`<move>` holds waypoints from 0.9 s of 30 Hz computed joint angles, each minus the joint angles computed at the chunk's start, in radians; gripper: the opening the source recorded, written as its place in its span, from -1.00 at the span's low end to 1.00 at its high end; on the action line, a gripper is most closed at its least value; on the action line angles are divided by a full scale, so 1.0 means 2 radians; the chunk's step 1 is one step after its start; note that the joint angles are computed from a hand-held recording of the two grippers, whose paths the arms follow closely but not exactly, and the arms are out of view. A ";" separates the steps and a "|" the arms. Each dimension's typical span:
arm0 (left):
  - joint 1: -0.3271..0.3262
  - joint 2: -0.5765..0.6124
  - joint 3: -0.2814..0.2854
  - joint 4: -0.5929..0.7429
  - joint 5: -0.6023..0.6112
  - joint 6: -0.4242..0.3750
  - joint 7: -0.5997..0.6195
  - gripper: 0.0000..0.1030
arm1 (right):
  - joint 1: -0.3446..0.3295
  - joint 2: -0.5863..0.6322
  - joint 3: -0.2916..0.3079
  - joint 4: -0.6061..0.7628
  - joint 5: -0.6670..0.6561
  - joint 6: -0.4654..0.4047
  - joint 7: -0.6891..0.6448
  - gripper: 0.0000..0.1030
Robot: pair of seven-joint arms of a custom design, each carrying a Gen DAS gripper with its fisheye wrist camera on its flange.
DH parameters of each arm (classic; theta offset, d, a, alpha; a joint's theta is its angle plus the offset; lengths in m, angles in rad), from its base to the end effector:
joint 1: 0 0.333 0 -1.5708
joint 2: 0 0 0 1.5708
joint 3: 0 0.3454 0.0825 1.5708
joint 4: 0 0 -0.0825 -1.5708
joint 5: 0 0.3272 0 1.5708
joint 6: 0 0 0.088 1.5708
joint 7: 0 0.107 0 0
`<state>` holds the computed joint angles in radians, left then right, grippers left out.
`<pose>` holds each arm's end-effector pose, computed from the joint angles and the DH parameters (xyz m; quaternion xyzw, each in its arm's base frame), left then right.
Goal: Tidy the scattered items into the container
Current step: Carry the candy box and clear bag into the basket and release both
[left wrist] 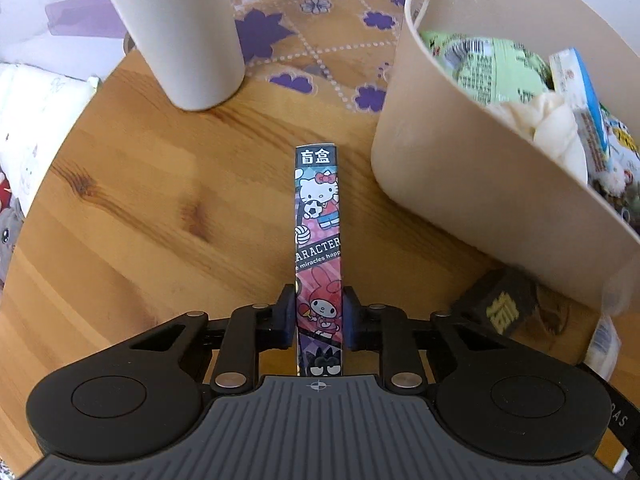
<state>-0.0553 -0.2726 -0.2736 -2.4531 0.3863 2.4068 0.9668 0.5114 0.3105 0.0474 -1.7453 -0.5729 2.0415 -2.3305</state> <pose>0.3899 -0.1376 0.4798 -0.6973 0.6867 -0.0392 0.2017 0.5285 0.2913 0.4565 -0.0069 0.9697 -0.1928 0.1497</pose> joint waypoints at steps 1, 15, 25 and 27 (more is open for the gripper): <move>-0.002 -0.006 0.003 -0.004 -0.005 -0.003 0.008 -0.56 | 0.001 -0.002 0.001 -0.001 0.001 -0.002 0.002 -0.50; 0.006 -0.083 -0.002 -0.032 -0.044 0.005 0.063 -0.56 | 0.039 -0.030 0.018 -0.011 -0.046 -0.067 0.113 -0.51; 0.023 -0.125 -0.011 -0.029 -0.079 0.028 0.069 -0.56 | 0.062 -0.048 0.033 0.033 -0.090 -0.186 0.101 -0.51; 0.030 -0.126 -0.015 -0.023 -0.080 0.036 0.067 -0.56 | 0.065 -0.055 0.035 0.034 -0.102 -0.203 0.103 -0.51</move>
<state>0.0041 -0.5241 -0.3045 -2.4986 0.2265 2.4789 1.1002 0.6406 0.1996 0.1171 -1.6770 -0.7776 1.6350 -2.1255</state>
